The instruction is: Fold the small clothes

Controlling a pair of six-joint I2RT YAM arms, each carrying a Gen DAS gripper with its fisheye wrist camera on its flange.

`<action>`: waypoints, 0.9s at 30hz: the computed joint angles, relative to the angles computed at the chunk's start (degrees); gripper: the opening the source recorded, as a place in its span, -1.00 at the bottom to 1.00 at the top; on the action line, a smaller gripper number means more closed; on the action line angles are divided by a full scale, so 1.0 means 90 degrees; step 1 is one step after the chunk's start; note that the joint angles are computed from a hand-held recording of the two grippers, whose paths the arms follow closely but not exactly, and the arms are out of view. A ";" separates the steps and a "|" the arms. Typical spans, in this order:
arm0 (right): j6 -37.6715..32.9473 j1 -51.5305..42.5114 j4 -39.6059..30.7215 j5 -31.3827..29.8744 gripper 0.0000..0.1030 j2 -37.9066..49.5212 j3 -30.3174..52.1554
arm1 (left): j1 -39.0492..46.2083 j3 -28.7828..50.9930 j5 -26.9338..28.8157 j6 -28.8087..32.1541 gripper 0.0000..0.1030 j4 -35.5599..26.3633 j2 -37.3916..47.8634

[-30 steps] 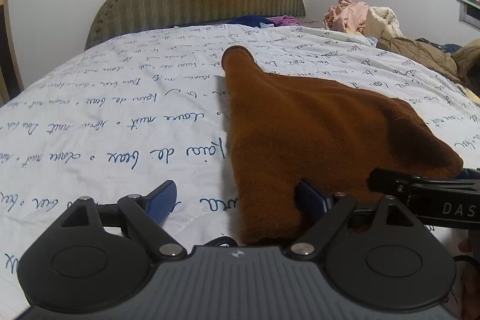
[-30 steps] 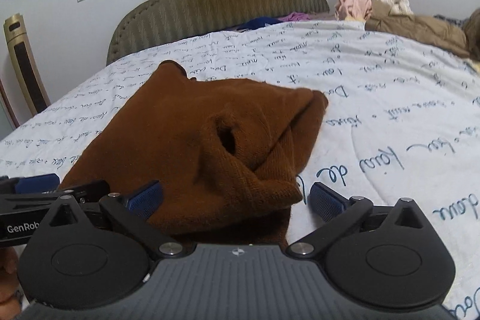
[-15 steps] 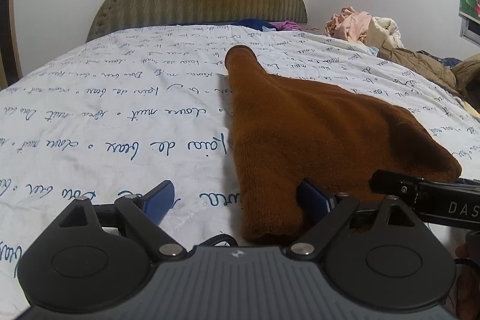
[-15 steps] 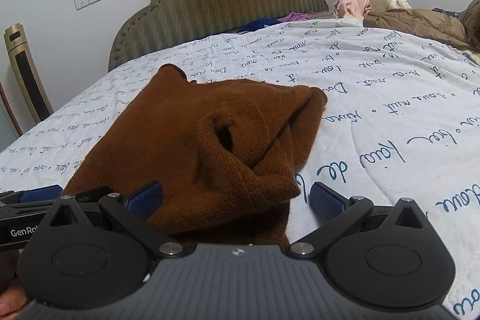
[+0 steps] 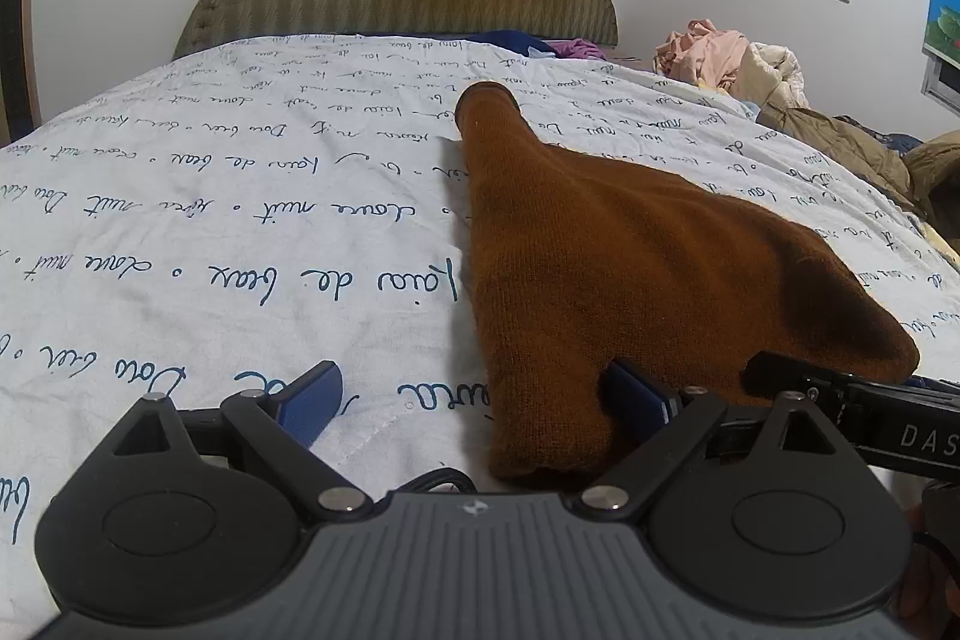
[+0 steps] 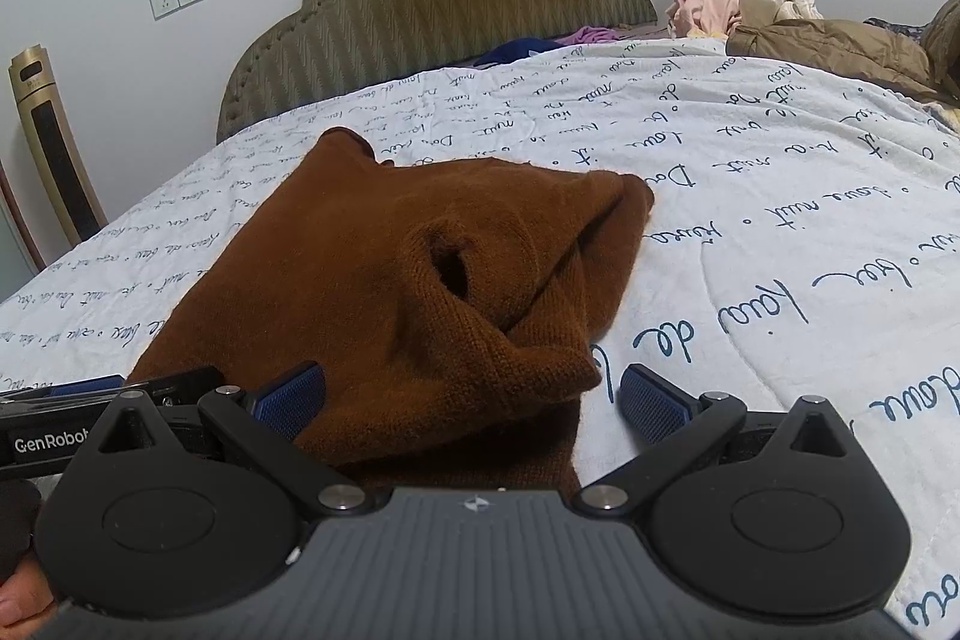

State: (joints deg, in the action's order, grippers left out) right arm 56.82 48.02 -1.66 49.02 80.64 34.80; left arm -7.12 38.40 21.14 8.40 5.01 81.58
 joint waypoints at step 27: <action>-0.0042 -0.0011 0.0280 -0.0139 0.99 -0.0192 -0.0234 | 0.0091 0.0073 0.0190 0.0190 0.86 -0.0166 -0.0069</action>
State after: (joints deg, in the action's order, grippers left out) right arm 56.44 47.92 0.87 47.76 78.92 32.69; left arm -6.29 39.06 22.85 10.11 3.51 80.97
